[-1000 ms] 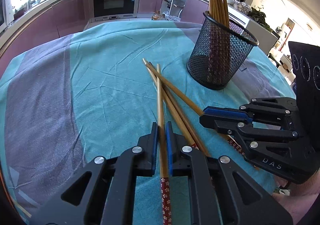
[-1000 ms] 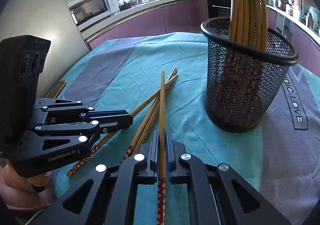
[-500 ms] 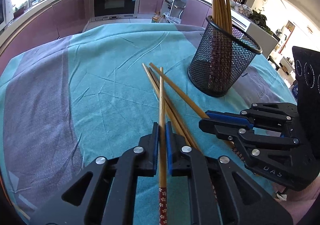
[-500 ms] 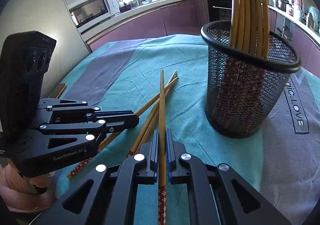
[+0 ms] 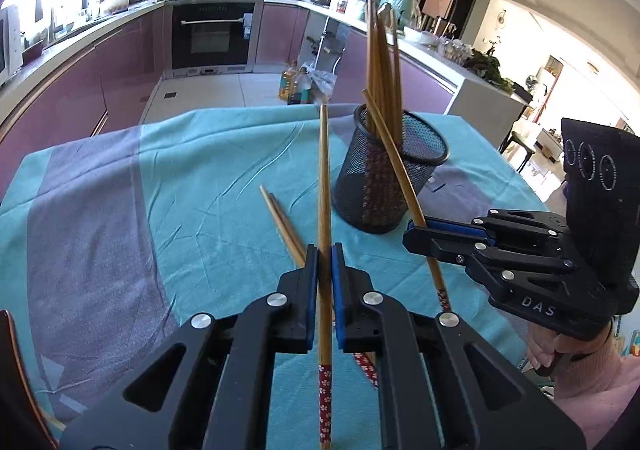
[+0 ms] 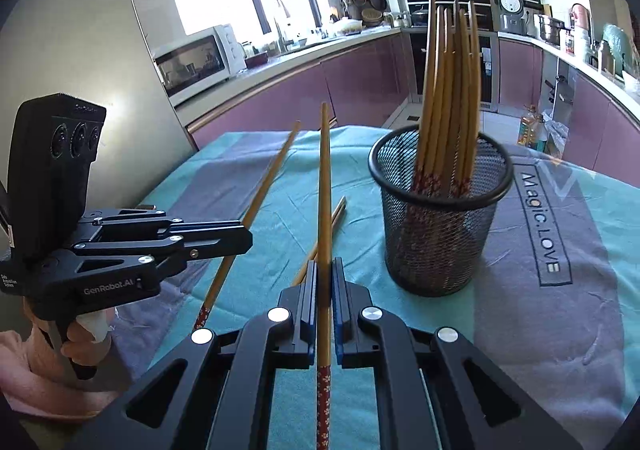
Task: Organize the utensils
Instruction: 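Lift both held chopsticks upright and lower them into the mesh cup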
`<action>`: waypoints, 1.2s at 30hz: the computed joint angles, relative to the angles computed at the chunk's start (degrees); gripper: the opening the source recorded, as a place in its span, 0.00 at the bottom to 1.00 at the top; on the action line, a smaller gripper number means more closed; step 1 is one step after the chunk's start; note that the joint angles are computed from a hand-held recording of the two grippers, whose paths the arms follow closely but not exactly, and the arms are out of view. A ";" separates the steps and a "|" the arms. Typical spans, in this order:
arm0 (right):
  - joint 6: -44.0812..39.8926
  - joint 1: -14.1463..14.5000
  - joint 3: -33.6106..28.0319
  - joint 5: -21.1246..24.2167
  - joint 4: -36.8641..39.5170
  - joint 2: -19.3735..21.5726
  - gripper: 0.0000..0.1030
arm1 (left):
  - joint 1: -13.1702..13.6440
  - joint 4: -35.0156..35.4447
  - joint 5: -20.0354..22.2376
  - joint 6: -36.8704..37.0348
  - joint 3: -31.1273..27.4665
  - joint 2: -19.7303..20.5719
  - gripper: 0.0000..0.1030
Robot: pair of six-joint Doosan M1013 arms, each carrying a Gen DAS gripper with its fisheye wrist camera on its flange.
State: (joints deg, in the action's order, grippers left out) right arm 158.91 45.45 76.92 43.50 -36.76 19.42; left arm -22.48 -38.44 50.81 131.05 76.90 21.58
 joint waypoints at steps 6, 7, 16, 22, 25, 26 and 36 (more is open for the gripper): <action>3.71 0.09 1.41 -0.90 -3.36 -1.49 0.06 | 0.48 -3.21 1.34 2.44 -0.56 -0.58 0.07; 4.50 0.15 1.70 -1.21 -3.93 -1.73 0.06 | 0.61 -3.99 1.53 3.14 -0.48 -0.74 0.07; 10.12 0.26 3.50 -1.88 -9.84 -3.79 0.06 | 1.82 -9.76 3.89 6.74 -1.18 -1.53 0.07; 13.30 0.21 4.26 -2.56 -13.00 -4.62 0.06 | 1.80 -11.67 3.44 7.14 -1.98 -1.66 0.07; 14.51 0.17 4.38 -2.45 -14.58 -4.81 0.06 | 1.62 -12.08 2.89 7.03 -2.30 -1.60 0.07; 14.71 0.04 4.43 -2.59 -14.85 -4.90 0.06 | 1.54 -12.31 2.57 7.15 -2.38 -1.60 0.07; 16.41 -0.19 4.07 -1.61 -18.41 -5.19 0.06 | 0.22 -10.73 -0.36 6.86 -3.79 -1.11 0.07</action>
State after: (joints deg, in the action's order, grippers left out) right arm 175.33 45.26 81.00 41.89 -55.16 14.23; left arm -22.26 -49.17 50.45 137.91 73.11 20.47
